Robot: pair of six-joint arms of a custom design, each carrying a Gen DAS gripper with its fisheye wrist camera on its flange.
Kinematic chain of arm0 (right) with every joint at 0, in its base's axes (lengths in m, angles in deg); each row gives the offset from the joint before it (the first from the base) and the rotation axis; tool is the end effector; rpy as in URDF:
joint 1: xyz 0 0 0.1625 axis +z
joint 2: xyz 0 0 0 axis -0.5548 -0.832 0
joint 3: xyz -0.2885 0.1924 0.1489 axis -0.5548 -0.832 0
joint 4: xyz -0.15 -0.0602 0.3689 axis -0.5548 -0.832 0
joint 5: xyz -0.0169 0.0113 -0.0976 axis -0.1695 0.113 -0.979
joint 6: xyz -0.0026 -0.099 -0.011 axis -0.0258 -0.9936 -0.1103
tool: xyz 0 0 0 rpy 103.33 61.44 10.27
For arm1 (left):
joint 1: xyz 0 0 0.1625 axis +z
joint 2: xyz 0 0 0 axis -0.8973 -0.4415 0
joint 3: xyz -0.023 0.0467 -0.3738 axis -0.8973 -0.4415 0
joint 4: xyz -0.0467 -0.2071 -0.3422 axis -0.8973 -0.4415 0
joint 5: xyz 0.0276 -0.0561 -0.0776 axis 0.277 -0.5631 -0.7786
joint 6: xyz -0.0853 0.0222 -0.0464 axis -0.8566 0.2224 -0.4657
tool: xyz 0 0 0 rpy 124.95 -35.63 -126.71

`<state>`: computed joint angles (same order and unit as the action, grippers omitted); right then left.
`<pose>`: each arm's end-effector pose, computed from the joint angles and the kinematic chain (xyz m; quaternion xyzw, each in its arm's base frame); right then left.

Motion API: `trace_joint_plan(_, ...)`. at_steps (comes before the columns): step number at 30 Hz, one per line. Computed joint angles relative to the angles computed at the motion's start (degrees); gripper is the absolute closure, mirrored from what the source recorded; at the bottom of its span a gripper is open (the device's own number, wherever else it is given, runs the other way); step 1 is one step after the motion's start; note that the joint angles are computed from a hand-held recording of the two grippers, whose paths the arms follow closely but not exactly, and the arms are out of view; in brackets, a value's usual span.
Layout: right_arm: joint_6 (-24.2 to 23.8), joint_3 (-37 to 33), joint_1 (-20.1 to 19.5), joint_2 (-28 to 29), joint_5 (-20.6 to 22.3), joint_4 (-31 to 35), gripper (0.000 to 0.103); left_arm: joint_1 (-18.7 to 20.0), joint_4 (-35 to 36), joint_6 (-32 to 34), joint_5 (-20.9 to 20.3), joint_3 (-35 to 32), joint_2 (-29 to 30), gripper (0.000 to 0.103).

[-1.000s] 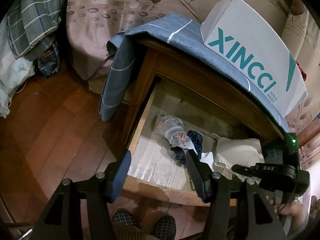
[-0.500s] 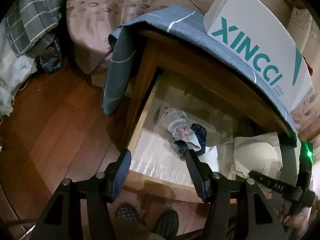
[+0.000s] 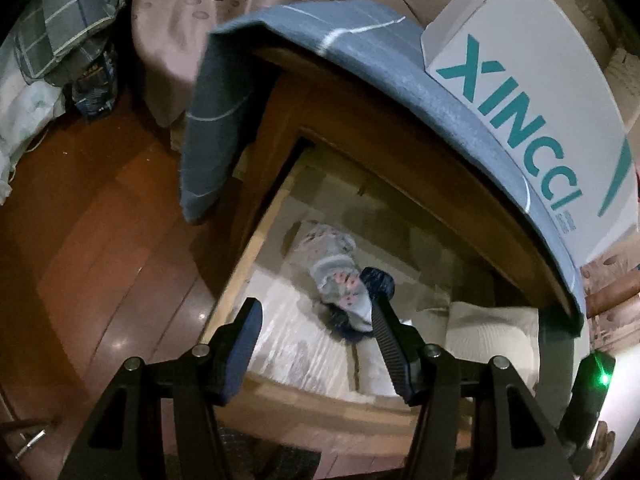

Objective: Take underwear out of drawer
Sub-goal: 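Lower the left gripper onto the pink-floral white garment while the right gripper holds the knit garment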

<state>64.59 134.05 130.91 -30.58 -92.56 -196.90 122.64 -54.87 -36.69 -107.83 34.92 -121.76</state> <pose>0.1602 -0.6629 0.2400 -0.0830 -0.9417 0.1754 0.2748 -0.2257 -0.7275 0.1578 0.0317 0.9596 -0.2149 0.1787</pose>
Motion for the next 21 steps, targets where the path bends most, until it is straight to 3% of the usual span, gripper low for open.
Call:
trace_joint_plan(5, 0.25, 0.65, -0.58, -0.41, 1.99, -1.08, 0.087, 0.38, 3.05, 0.07, -2.02, -6.66, 5.13, 0.045)
trace_joint_plan(14, 0.85, 1.58, -1.5, -1.2, 5.02, -2.13, 0.087, 2.76, 10.41, -6.62, -4.92, -16.81, 12.18, 0.045)
trace_joint_plan(21, 1.02, 1.7, -2.06, -1.38, 6.84, -2.42, 0.087, 3.41, 14.02, -10.33, -4.28, -22.16, 15.84, 0.045)
